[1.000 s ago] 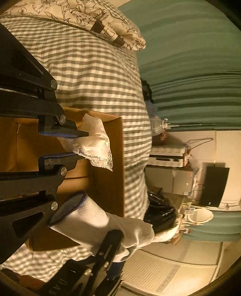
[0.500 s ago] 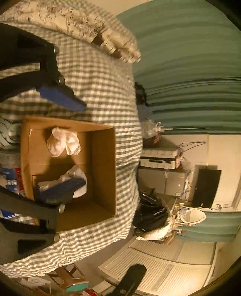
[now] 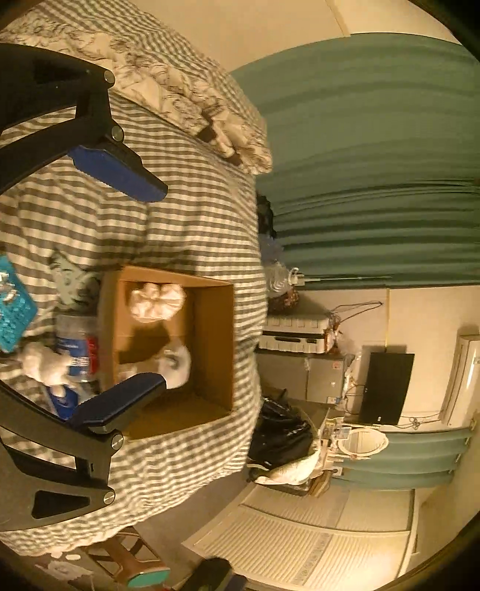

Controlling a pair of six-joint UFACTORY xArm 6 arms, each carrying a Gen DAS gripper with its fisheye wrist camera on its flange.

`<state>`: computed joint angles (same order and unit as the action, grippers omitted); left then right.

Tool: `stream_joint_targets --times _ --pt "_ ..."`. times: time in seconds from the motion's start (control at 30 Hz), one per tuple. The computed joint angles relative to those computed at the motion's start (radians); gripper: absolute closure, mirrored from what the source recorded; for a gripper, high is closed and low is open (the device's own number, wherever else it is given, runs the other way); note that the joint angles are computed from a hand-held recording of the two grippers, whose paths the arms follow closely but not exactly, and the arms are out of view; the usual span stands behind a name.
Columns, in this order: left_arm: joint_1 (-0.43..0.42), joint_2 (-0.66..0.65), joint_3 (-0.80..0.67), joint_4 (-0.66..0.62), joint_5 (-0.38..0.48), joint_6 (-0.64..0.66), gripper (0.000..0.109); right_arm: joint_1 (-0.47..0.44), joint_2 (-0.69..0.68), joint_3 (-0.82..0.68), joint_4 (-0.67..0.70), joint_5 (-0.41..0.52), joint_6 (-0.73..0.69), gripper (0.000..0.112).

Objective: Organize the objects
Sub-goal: 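Grasp the white bear figurine with the left gripper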

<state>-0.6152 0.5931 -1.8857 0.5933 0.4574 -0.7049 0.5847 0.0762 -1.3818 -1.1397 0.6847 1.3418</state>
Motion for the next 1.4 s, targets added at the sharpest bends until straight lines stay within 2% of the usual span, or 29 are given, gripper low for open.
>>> stream_joint_targets --times 0.1,0.2,0.33,0.43,0.57,0.87,0.97,1.17,1.23,1.27,1.33,1.4 --pt "0.001 -0.032 0.093 0.016 -0.022 -0.055 0.012 0.016 0.006 0.046 0.027 0.005 0.010 0.024" --pt "0.003 -0.042 0.165 0.032 -0.039 -0.101 0.012 0.010 0.033 0.093 0.061 -0.032 0.038 0.024" --pt "0.000 -0.025 0.207 -0.003 -0.020 -0.088 0.012 -0.004 0.078 0.131 0.125 -0.038 0.039 0.024" --pt "-0.011 0.005 0.194 -0.058 0.001 -0.037 0.012 -0.018 0.120 0.123 0.188 -0.029 -0.001 0.024" --pt "-0.039 0.037 0.154 0.017 0.035 -0.046 0.012 -0.037 0.116 0.149 0.177 -0.065 0.029 0.024" --pt "-0.098 0.142 0.045 -0.084 0.123 0.133 0.015 -0.049 0.141 0.145 0.210 -0.089 0.025 0.024" --pt "-0.102 0.190 -0.007 -0.165 0.154 0.204 0.023 -0.054 0.147 0.146 0.219 -0.104 0.022 0.024" --pt "-0.114 0.272 -0.097 -0.321 0.166 0.378 0.031 -0.071 0.148 0.167 0.250 -0.138 0.026 0.024" --pt "-0.120 0.304 -0.135 -0.356 0.173 0.423 0.044 -0.076 0.145 0.173 0.265 -0.138 0.030 0.024" --pt "-0.121 0.320 -0.158 -0.377 0.186 0.443 0.057 -0.077 0.143 0.176 0.266 -0.136 0.034 0.024" --pt "-0.122 0.325 -0.161 -0.391 0.185 0.453 0.057 -0.078 0.138 0.182 0.264 -0.132 0.043 0.024" --pt "-0.118 0.293 -0.108 -0.406 0.139 0.450 0.057 -0.077 0.133 0.186 0.262 -0.127 0.047 0.024"
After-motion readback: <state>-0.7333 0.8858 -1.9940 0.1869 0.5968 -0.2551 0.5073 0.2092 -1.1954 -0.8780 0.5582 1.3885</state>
